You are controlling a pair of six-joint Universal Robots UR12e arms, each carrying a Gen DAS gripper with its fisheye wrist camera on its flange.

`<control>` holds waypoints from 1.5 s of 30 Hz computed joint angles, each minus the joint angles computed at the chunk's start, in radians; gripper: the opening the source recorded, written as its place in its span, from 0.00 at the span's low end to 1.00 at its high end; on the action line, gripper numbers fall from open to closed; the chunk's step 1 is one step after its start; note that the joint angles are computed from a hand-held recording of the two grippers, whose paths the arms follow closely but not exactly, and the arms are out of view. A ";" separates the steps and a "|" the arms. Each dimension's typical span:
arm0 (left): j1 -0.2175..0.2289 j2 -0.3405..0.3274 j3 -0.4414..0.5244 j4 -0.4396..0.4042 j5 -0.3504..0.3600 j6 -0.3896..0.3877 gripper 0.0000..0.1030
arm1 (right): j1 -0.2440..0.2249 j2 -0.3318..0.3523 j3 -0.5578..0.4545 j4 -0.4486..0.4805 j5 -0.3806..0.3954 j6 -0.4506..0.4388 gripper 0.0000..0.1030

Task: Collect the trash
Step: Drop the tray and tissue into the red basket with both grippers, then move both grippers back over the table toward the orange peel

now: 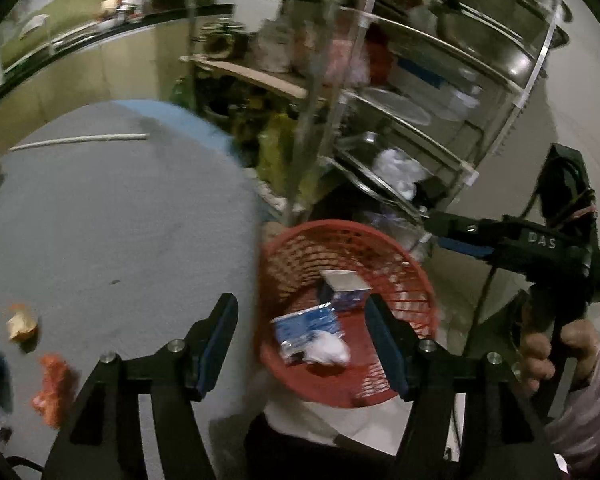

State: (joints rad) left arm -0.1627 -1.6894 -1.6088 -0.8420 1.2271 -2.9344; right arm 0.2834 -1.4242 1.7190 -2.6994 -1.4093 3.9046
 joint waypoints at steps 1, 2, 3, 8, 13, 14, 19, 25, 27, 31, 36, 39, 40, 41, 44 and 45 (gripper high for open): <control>0.006 0.008 -0.009 0.010 0.020 -0.009 0.65 | 0.004 0.003 -0.006 0.002 -0.003 -0.008 0.61; 0.011 0.021 -0.022 0.029 0.065 -0.024 0.65 | 0.008 0.007 -0.014 0.006 -0.003 -0.016 0.61; 0.013 0.031 -0.032 0.047 0.113 -0.036 0.65 | 0.012 0.011 -0.020 0.009 -0.003 -0.021 0.61; 0.015 0.071 -0.074 0.127 0.351 -0.077 0.68 | 0.032 0.041 -0.063 0.025 0.017 -0.050 0.61; 0.025 0.101 -0.113 0.194 0.565 -0.084 0.78 | 0.064 0.080 -0.123 0.043 0.036 -0.100 0.61; 0.030 0.105 -0.117 0.195 0.575 -0.086 0.78 | 0.069 0.085 -0.132 0.046 0.039 -0.107 0.61; 0.047 0.127 -0.133 0.184 0.627 -0.117 0.78 | 0.100 0.119 -0.187 0.069 0.062 -0.150 0.61; 0.058 0.150 -0.153 0.179 0.656 -0.129 0.78 | 0.128 0.148 -0.236 0.096 0.089 -0.196 0.61; 0.062 0.155 -0.158 0.177 0.657 -0.134 0.78 | 0.134 0.155 -0.249 0.101 0.096 -0.209 0.61; 0.071 0.165 -0.169 0.173 0.661 -0.143 0.78 | 0.143 0.164 -0.266 0.103 0.107 -0.229 0.61; 0.077 0.174 -0.176 0.173 0.669 -0.147 0.78 | 0.149 0.171 -0.280 0.107 0.116 -0.244 0.61; 0.078 0.178 -0.180 0.173 0.674 -0.152 0.78 | 0.152 0.175 -0.288 0.112 0.125 -0.251 0.61; 0.079 0.179 -0.181 0.173 0.674 -0.153 0.78 | 0.153 0.176 -0.291 0.114 0.127 -0.253 0.61; 0.082 0.180 -0.183 0.174 0.674 -0.153 0.78 | 0.155 0.178 -0.294 0.116 0.129 -0.257 0.61; 0.084 0.183 -0.186 0.171 0.677 -0.153 0.78 | 0.160 0.183 -0.303 0.122 0.134 -0.267 0.61; 0.084 0.184 -0.188 0.170 0.679 -0.154 0.78 | 0.162 0.185 -0.308 0.126 0.136 -0.270 0.61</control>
